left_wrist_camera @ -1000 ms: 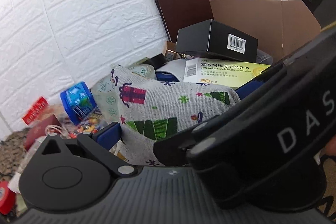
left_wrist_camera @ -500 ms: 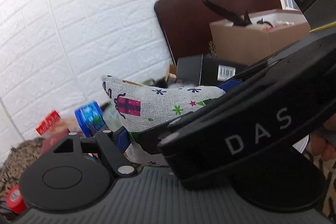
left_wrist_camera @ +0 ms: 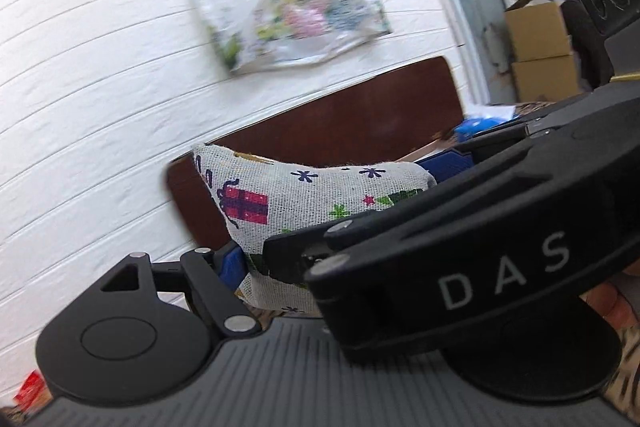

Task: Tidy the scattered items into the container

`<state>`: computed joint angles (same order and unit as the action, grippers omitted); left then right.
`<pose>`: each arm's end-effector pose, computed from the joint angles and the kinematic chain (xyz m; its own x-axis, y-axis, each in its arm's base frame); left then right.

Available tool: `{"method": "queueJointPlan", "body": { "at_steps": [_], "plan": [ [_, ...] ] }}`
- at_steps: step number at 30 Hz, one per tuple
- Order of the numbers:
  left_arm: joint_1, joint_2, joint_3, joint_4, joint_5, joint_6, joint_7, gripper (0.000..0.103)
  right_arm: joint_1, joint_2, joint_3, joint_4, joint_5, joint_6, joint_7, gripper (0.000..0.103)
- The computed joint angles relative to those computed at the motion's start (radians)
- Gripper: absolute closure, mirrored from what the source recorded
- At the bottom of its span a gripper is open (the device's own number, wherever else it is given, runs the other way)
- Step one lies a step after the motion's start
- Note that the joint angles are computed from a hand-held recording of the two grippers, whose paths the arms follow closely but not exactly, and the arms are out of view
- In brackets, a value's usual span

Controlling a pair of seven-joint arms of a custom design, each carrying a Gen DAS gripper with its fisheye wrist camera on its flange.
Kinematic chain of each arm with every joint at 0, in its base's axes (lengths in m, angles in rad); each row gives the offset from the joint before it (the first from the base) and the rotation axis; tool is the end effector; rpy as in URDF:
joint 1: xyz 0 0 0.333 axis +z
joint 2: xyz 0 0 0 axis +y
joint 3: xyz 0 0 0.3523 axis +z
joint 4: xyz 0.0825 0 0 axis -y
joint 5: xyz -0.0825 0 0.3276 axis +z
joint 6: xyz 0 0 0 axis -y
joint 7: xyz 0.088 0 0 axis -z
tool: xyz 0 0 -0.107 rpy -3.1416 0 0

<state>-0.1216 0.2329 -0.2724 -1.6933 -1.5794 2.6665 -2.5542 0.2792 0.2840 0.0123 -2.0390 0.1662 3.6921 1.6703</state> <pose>0.5930 -0.1937 0.5756 -0.7938 -0.5052 -0.3386 0.1197 0.4161 -0.9014 0.5761 0.1492 0.5479 0.1513 -0.9637 -0.2200 -0.2418 0.1797 -0.9535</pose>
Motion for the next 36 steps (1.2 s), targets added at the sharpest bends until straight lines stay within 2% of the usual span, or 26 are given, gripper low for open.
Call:
{"method": "queueJointPlan", "body": {
  "at_steps": [3, 4, 7, 9, 14, 16, 18, 19, 21, 24, 26, 29, 31, 34, 36],
  "plan": [
    [-0.059, 0.080, -0.027, 0.099, 0.121, 0.046, -0.129, 0.024, -0.024, -0.004, -0.030, -0.005, 0.030, -0.008, -0.004, 0.014],
    [-0.063, 0.080, -0.042, 0.096, 0.133, 0.066, -0.138, 0.024, -0.036, 0.001, -0.034, 0.001, 0.030, -0.015, 0.000, 0.014],
    [-0.083, 0.114, -0.061, 0.114, 0.222, 0.122, -0.219, 0.022, -0.100, 0.021, -0.023, 0.014, -0.011, -0.036, 0.046, 0.016],
    [-0.096, 0.138, -0.056, 0.133, 0.320, 0.138, -0.339, 0.022, -0.126, 0.034, -0.020, 0.027, -0.032, -0.053, 0.071, 0.018],
    [-0.091, 0.134, -0.067, 0.085, 0.427, 0.213, -0.482, 0.022, -0.096, 0.051, -0.058, 0.030, 0.018, -0.079, 0.057, 0.016],
    [-0.077, 0.128, -0.094, 0.066, 0.420, 0.269, -0.476, 0.022, -0.057, 0.058, -0.088, 0.026, 0.079, -0.066, 0.042, 0.004],
    [-0.039, 0.118, -0.163, 0.048, 0.323, 0.361, -0.381, 0.013, 0.001, 0.068, -0.126, 0.024, 0.176, -0.032, 0.006, 0.000],
    [-0.028, 0.111, -0.180, 0.039, 0.301, 0.390, -0.370, 0.003, 0.017, 0.069, -0.134, 0.024, 0.214, -0.026, -0.007, 0.000],
    [-0.027, 0.093, -0.179, 0.016, 0.318, 0.424, -0.420, 0.000, 0.052, 0.065, -0.151, 0.024, 0.289, -0.023, -0.046, 0.000],
    [-0.044, 0.055, -0.123, -0.030, 0.457, 0.405, -0.634, 0.000, 0.091, 0.054, -0.158, 0.022, 0.387, -0.020, -0.096, 0.000],
    [-0.019, 0.026, -0.125, -0.060, 0.481, 0.379, -0.697, 0.000, 0.110, 0.043, -0.152, 0.014, 0.443, -0.015, -0.115, 0.000],
    [0.027, -0.019, -0.145, -0.105, 0.439, 0.370, -0.667, 0.000, 0.154, 0.032, -0.151, 0.002, 0.543, 0.013, -0.173, 0.000],
    [0.047, -0.055, -0.143, -0.138, 0.371, 0.359, -0.604, 0.000, 0.169, 0.020, -0.134, -0.010, 0.600, 0.029, -0.202, 0.000],
    [0.049, -0.117, -0.104, -0.197, 0.294, 0.330, -0.547, 0.000, 0.173, -0.006, -0.096, -0.037, 0.647, 0.039, -0.212, 0.000],
    [0.043, -0.152, -0.068, -0.233, 0.280, 0.311, -0.555, 0.000, 0.204, -0.018, -0.088, -0.041, 0.719, 0.052, -0.269, 0.000]
  ]
}}
